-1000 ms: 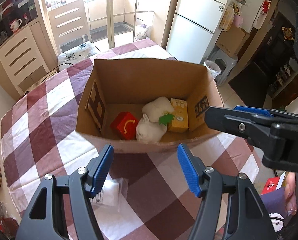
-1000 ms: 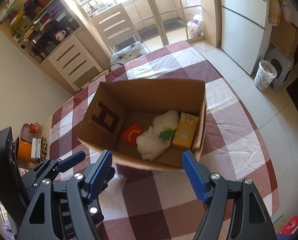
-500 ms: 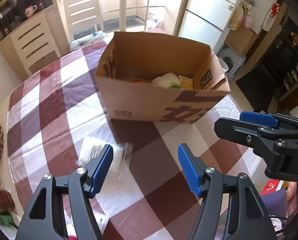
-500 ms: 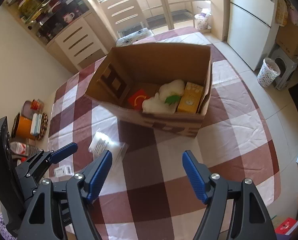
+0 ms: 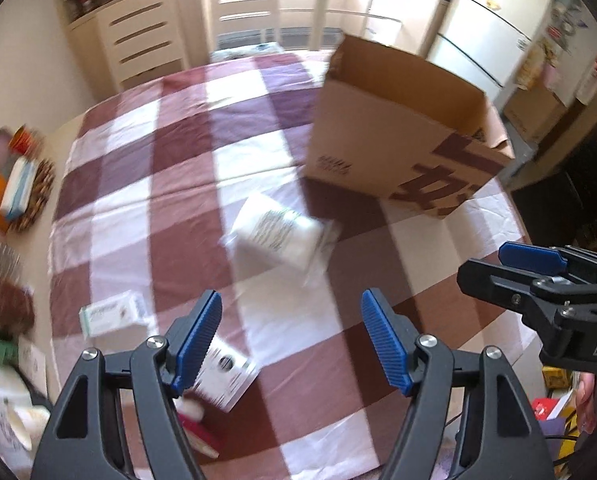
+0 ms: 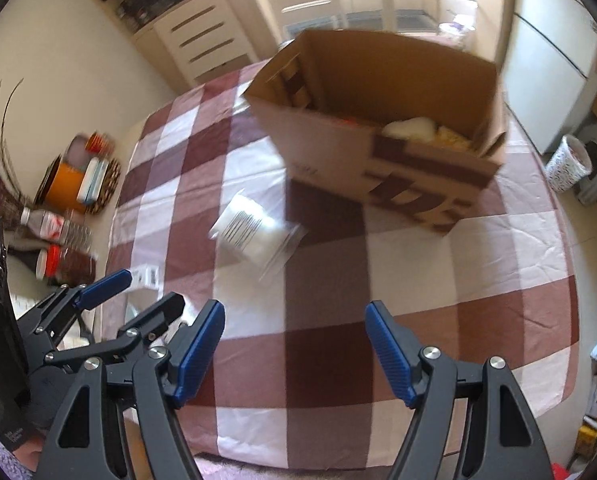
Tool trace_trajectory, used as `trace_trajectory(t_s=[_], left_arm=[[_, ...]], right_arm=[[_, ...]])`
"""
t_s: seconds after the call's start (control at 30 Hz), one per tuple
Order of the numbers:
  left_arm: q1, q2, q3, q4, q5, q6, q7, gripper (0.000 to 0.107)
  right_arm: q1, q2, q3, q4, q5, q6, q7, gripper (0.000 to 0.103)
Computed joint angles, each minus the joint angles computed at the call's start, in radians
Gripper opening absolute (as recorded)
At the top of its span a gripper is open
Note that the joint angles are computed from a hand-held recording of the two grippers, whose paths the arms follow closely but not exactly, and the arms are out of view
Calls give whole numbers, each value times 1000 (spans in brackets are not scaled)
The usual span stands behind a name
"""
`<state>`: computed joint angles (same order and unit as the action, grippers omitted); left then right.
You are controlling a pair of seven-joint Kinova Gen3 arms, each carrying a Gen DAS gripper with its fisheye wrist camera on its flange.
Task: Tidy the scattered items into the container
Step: 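Withdraw both open tools from the cardboard box back over the table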
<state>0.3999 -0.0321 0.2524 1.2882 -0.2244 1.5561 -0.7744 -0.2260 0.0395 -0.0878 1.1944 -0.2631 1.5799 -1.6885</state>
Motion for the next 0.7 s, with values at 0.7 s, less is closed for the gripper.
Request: trace_trajectory(t_s=[0.7], left_arm=[[-260, -458, -23, 410, 62, 173, 189, 74]], right_arm=[[-239, 57, -124, 96, 18, -57, 7, 75]])
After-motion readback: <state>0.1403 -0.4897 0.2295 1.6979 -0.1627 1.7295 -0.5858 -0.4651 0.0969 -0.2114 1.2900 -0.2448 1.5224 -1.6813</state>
